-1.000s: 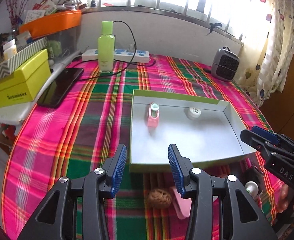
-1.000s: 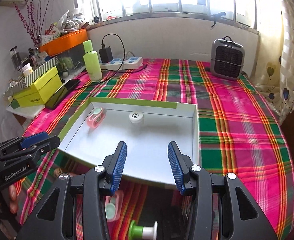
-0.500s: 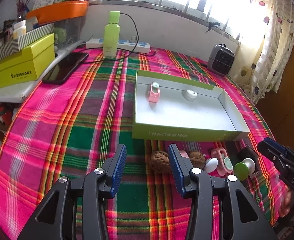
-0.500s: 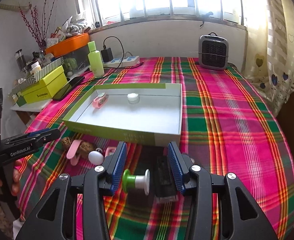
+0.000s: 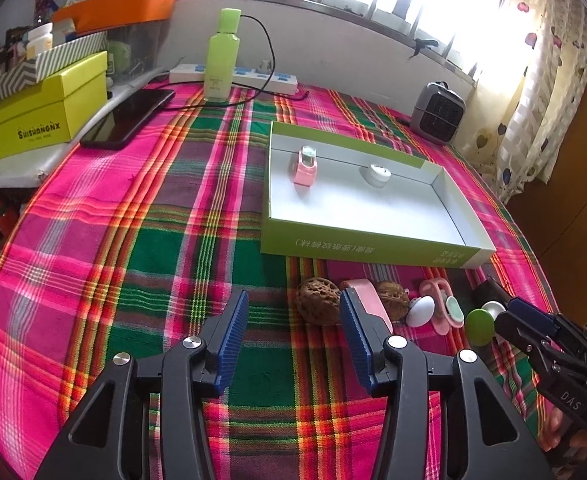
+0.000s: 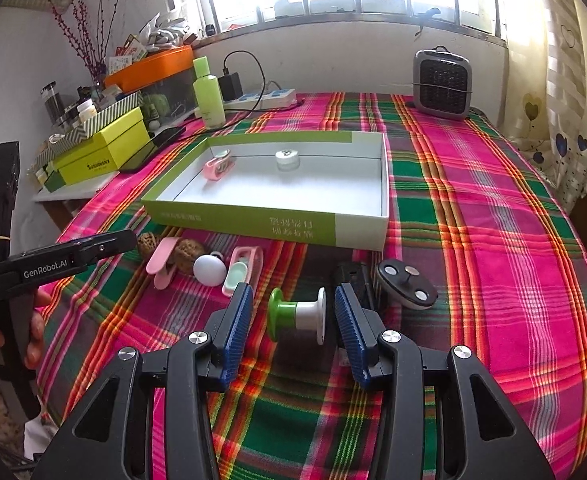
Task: Organize objects
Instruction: 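Withdraw both grippers from the box toward the remaining items, then grasp the green-and-white spool with right gripper while left gripper grasps a brown walnut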
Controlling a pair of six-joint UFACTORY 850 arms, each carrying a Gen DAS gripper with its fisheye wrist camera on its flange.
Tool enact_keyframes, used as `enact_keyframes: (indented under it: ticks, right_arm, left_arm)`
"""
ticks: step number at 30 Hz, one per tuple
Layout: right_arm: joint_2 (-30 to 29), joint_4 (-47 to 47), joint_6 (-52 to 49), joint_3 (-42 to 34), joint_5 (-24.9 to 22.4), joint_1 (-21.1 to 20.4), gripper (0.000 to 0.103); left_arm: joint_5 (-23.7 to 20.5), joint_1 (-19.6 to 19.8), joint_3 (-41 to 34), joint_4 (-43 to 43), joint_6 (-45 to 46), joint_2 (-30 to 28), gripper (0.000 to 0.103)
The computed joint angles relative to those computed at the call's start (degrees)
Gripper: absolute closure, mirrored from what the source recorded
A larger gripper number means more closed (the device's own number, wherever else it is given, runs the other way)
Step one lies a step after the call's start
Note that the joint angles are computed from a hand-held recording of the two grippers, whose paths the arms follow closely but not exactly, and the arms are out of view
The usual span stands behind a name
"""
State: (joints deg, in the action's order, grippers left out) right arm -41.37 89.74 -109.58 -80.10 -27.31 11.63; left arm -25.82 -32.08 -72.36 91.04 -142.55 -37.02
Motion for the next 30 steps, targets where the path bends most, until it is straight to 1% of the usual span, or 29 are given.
enact_keyframes:
  ticks: [7,20,21,23,30]
  right_arm:
    - [-0.73,-1.70,1.34,-0.27,1.89,0.61,0.059]
    - [-1.36,-1.35,0.93,-0.55,2.93,1.14,0.059]
    - [-1.44,-1.77,1.39,-0.66,2.82,1.15,0.060]
    - [-1.47,-1.62,1.46,-0.71,2.73,1.15,0.068]
    - [-1.72,-2.74,3.20,-1.04,1.24,0.89,0.069]
  left_arm:
    - [1.25,0.30,-0.38,1.20,-0.82,-0.38,0.056]
    - [2.25,0.49,-1.46,-0.02,0.65,-1.42,0.056]
    - [2.32,0.51,-1.63,-0.34,0.90,-1.55,0.056]
    - [2.49,0.53,-1.86,-0.44,1.11,-1.73,0.056]
    - [2.64,0.86,-2.53,-1.68,2.59,-2.28,0.056]
